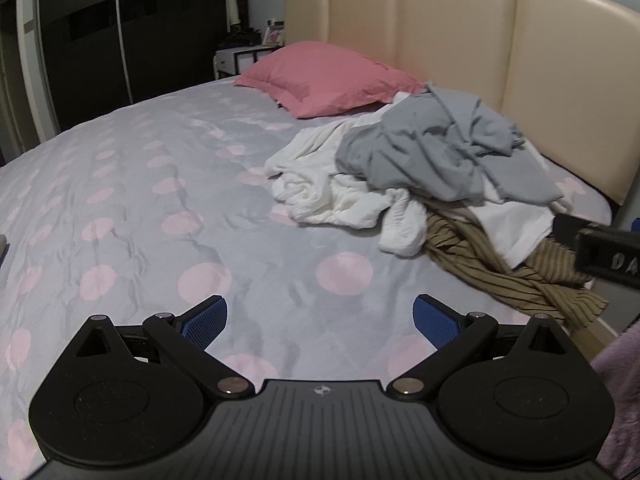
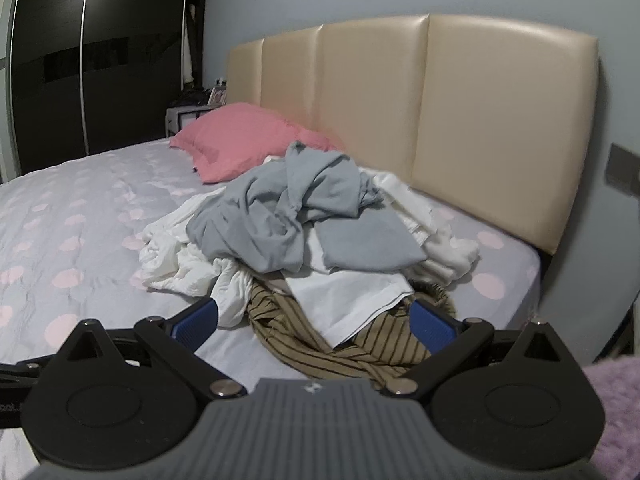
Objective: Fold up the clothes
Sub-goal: 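Grasp the grey shirt from the pile with the right gripper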
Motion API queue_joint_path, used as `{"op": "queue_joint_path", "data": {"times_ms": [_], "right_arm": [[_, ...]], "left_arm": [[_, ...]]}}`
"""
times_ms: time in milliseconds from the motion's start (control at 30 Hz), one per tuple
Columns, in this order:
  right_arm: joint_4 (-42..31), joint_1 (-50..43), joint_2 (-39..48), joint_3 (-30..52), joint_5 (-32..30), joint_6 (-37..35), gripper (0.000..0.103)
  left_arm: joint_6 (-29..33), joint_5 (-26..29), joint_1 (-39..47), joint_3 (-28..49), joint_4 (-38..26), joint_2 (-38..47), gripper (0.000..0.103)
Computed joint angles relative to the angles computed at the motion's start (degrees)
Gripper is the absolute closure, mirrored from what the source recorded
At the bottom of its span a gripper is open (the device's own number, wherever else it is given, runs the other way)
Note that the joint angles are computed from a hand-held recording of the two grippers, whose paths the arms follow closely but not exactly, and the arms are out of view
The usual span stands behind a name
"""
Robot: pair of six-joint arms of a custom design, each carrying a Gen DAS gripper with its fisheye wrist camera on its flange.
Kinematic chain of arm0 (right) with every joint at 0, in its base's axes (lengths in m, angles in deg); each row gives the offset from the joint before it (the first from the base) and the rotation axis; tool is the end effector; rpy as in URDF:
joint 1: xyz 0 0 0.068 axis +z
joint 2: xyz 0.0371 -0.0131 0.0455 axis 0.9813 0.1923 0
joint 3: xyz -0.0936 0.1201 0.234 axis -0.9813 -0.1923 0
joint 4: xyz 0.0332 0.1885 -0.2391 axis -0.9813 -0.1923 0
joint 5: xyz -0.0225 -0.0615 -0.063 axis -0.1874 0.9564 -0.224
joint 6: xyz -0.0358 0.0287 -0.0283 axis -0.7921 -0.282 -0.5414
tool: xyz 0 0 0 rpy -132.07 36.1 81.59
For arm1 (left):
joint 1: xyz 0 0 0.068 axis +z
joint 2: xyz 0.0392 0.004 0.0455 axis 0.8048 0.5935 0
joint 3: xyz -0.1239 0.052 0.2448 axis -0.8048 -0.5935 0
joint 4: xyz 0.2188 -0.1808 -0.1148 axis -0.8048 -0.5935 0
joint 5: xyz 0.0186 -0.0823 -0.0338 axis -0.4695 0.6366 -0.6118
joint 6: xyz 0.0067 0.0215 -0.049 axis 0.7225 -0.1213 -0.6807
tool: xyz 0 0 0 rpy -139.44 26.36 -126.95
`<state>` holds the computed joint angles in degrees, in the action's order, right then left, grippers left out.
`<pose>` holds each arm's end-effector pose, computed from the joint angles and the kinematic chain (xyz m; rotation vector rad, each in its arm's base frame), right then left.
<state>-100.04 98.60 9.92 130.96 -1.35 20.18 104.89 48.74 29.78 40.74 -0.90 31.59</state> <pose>0.2698 0.0656 0.2594 0.8517 1.9331 -0.5335 0.3776 -0.1787 0.2379 0.9907 2.1067 -0.4126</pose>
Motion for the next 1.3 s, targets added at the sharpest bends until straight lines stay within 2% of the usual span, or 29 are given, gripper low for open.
{"op": "queue_joint_path", "data": {"times_ms": [200, 333, 500, 567, 700, 767, 833, 900, 933, 967, 1000, 1200, 1300], "right_arm": [[9.5, -9.5, 0.7, 0.0, -10.5, -10.1, 0.001], [16.0, -17.9, 5.5, 3.2, -21.3, -18.8, 0.001], [23.0, -24.7, 13.8, 8.2, -25.1, -26.3, 0.005], [23.6, -27.0, 17.5, 11.2, -26.8, -27.7, 0.020], [23.5, -30.4, 25.5, 18.0, -29.6, -29.3, 0.032], [24.3, -31.5, 28.6, 20.8, -30.8, -30.3, 0.043], [24.0, -32.2, 31.6, 23.5, -31.1, -31.3, 0.047], [22.6, -33.0, 33.8, 26.0, -32.6, -30.6, 0.058], [22.0, -33.7, 34.4, 26.9, -34.6, -29.3, 0.071], [21.5, -34.0, 34.6, 27.4, -36.1, -28.0, 0.089], [21.0, -34.3, 34.8, 27.9, -37.3, -26.9, 0.093], [22.0, -29.4, 30.8, 26.8, -37.4, -27.8, 0.096], [22.4, -26.0, 27.5, 25.5, -42.4, -28.0, 0.097]], "left_arm": [[-1.1, -1.6, 1.4, 4.1, 0.1, 5.0, 0.002], [-2.6, -3.2, 2.3, 7.2, 0.1, 8.9, 0.002], [-2.0, -5.4, 2.9, 10.8, -0.2, 13.5, 0.002], [-2.0, -6.0, 3.1, 12.6, -0.7, 15.4, 0.002], [-2.5, -7.0, 3.6, 16.2, -1.9, 19.2, 0.002], [-2.5, -7.3, 4.0, 17.8, -2.5, 20.8, 0.002], [-1.6, -7.9, 4.3, 19.3, -3.3, 22.2, 0.002], [-1.1, -8.5, 4.6, 20.1, -3.6, 22.9, 0.003], [-0.8, -8.8, 4.8, 20.5, -3.8, 23.3, 0.003], [-0.9, -8.9, 5.0, 20.8, -3.9, 23.4, 0.003], [-1.1, -8.7, 5.2, 21.0, -4.1, 23.4, 0.004], [-2.6, -6.5, 6.5, 19.0, -3.7, 20.3, 0.005], [-1.5, -5.3, 7.1, 16.7, -2.8, 17.4, 0.005]]}}
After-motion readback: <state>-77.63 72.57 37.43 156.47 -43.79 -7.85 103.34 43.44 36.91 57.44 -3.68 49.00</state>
